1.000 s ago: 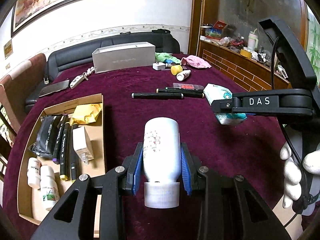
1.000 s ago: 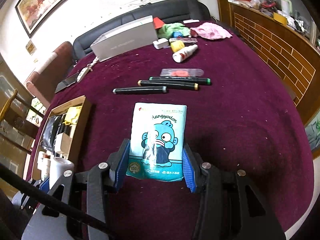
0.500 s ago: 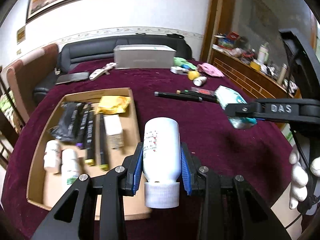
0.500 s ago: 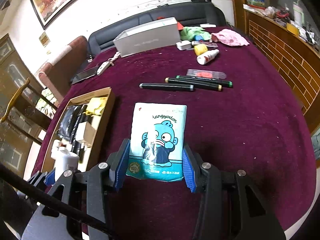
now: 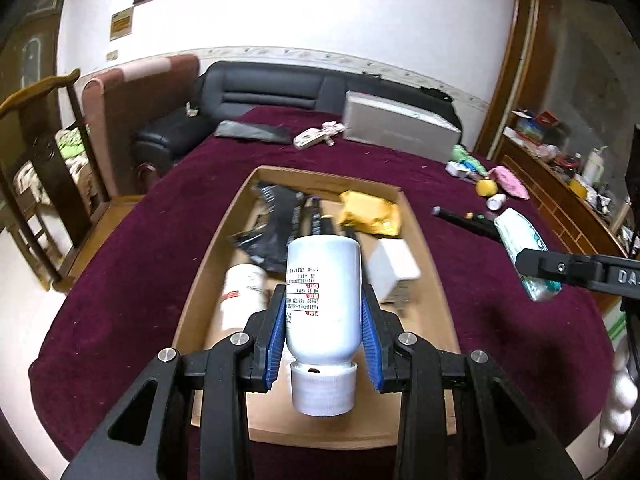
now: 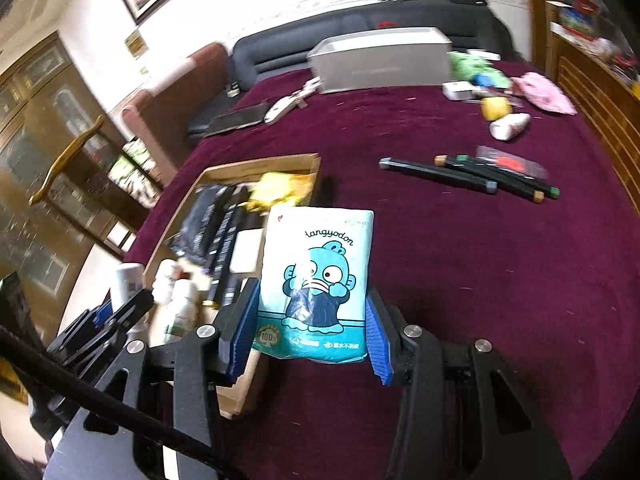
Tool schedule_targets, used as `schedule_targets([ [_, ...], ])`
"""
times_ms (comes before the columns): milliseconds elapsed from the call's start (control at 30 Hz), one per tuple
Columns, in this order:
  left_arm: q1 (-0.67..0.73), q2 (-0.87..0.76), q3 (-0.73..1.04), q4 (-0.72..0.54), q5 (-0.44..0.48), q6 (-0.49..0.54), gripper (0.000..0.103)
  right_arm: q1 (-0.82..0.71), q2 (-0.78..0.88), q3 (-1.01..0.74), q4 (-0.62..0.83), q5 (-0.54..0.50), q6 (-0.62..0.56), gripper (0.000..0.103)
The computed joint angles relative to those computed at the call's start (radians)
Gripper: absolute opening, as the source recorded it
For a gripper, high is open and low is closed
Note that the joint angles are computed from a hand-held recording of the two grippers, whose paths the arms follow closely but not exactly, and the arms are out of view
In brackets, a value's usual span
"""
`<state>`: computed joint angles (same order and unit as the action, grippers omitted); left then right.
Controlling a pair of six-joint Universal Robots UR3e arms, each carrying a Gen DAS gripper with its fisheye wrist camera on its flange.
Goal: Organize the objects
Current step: 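Carry the bottle and tissue pack into the box and open both grippers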
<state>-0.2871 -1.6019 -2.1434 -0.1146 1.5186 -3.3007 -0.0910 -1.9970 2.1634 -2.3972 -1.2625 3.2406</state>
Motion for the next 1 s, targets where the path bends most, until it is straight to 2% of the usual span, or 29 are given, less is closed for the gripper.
schedule_targets([
  [233,0.044,-0.042,-0.012,0.015,-0.021,0.008,0.03,0.194,0.274,-0.103,-0.135,-0.001,0.07,0.047],
  [500,0.074,-0.081,-0.007,0.009,-0.053,0.034,0.03,0.259,0.509,-0.216,-0.176,0.03,0.092,0.047],
  [800,0.07,-0.143,0.055,-0.005,-0.027,0.057,0.03,0.247,0.592,-0.319,-0.149,-0.063,0.122,0.047],
  [1000,0.055,-0.153,0.063,0.005,0.0,0.064,0.03,0.267,0.578,-0.298,-0.135,-0.075,0.111,0.047],
])
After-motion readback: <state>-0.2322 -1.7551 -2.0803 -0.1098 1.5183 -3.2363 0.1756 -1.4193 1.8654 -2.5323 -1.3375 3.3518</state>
